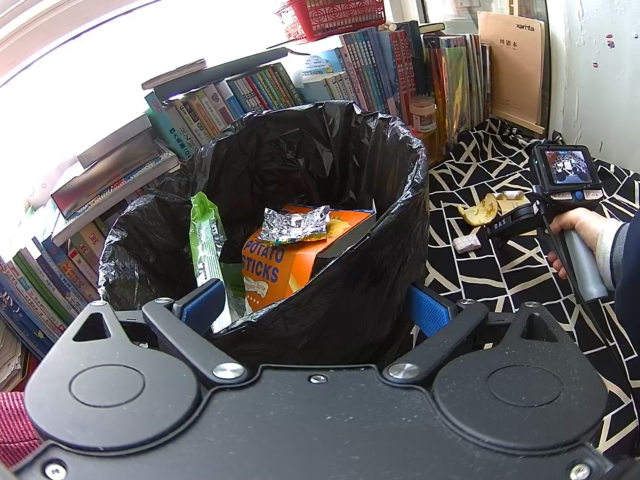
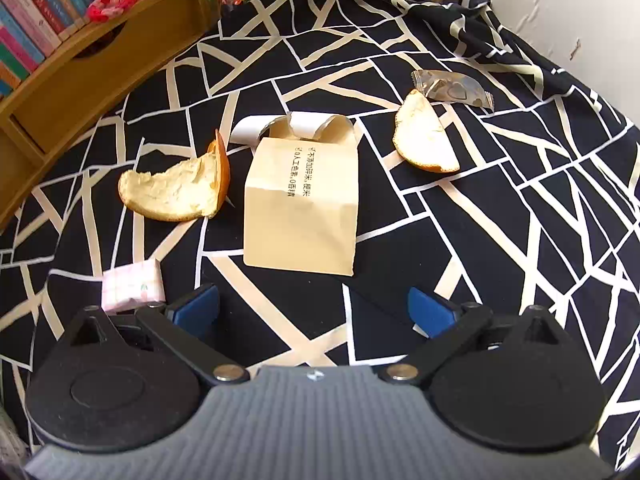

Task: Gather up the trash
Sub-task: 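Move the right gripper back over the bed to the brown paper bag, then grasp the small brown paper bag with the right gripper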

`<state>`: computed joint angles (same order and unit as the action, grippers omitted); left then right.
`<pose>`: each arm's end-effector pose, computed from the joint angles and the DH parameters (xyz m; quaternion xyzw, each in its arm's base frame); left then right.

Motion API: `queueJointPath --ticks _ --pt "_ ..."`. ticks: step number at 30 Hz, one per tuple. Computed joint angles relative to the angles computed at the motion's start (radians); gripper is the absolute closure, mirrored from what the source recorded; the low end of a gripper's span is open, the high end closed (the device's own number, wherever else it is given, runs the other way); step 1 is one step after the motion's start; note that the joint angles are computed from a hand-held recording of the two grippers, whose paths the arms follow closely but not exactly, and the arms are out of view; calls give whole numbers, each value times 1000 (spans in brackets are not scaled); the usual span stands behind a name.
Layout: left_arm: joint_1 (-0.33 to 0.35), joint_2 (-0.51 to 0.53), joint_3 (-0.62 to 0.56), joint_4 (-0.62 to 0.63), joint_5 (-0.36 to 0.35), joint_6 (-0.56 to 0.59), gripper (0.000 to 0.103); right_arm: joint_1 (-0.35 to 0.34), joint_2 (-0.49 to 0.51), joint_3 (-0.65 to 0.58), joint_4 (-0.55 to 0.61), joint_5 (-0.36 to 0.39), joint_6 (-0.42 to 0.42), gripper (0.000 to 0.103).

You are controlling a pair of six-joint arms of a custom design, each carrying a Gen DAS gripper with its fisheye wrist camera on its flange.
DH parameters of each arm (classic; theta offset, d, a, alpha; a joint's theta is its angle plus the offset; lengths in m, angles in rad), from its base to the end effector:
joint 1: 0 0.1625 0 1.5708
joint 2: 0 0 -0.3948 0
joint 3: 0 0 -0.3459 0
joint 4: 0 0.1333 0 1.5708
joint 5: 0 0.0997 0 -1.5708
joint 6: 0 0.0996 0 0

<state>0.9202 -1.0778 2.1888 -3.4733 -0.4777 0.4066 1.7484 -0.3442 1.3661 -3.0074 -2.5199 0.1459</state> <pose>-0.0918 -0.4868 0.2391 0.2245 0.7817 -0.3853 0.4359 0.1693 -0.6470 -0.0123 -0.0803 -0.8718 0.2527 0.4118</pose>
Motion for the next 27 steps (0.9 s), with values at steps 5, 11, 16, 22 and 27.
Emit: queueJointPath --ticks 5,11,16,22,27 --pt "0 0 0 1 0 -1 7 2 9 0 -32 -7 -42 0" --pt "1 -1 -2 2 0 2 7 -2 15 13 -110 8 -103 0" --pt "2 -3 -2 4 -1 3 7 -2 39 26 -236 11 -187 0" --pt "2 -3 -3 4 0 4 7 -1 63 32 -355 8 -260 0" --pt "4 -3 -5 2 -2 7 7 4 94 7 -505 11 -352 3"
